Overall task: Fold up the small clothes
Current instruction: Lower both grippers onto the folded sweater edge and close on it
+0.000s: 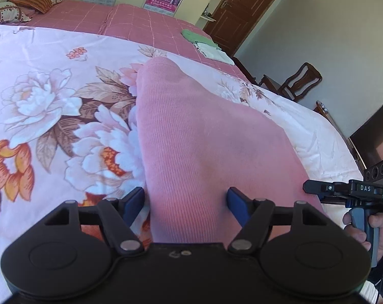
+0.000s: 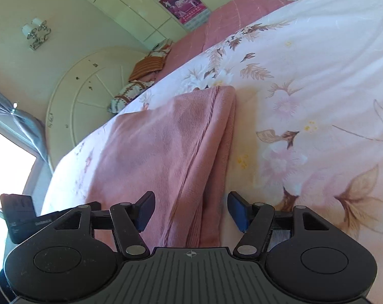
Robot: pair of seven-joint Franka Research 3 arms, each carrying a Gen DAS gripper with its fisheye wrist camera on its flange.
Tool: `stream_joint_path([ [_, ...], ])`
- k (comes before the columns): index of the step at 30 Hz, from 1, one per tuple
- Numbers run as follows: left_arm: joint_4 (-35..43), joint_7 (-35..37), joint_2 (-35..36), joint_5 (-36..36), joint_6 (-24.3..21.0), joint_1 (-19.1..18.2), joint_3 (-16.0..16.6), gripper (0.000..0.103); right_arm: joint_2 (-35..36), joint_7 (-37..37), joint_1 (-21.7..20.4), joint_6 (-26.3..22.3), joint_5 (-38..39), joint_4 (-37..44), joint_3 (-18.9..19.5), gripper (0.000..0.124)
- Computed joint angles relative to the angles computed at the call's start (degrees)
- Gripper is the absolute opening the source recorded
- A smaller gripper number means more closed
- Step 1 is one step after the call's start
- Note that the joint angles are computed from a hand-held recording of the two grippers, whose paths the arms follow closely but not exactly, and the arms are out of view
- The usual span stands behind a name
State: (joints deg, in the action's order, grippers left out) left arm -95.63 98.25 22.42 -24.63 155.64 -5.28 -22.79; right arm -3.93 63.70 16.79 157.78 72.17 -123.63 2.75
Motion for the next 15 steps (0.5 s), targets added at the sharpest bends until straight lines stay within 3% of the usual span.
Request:
stream_joint_path([
  [7, 3.06, -4.80, 2.31, 5.38, -0.18, -2.46, 1.57, 0.070, 2.86, -3.32, -0.69, -4.18, -4.10, 3.83, 0.24, 0.063],
  [12, 4.47, -7.85, 3.14, 8.67, -0.81, -3.40, 2.28, 0.070, 3.87, -4.86, -0.80, -1.69, -1.40, 4.14, 0.89, 0.050],
  [15, 5.34, -9.68, 3.59, 11.07, -1.28, -4.14, 2.89, 0.070, 4.13, -1.34, -0.42, 0.57, -5.85, 4.23, 1.51, 0.047],
])
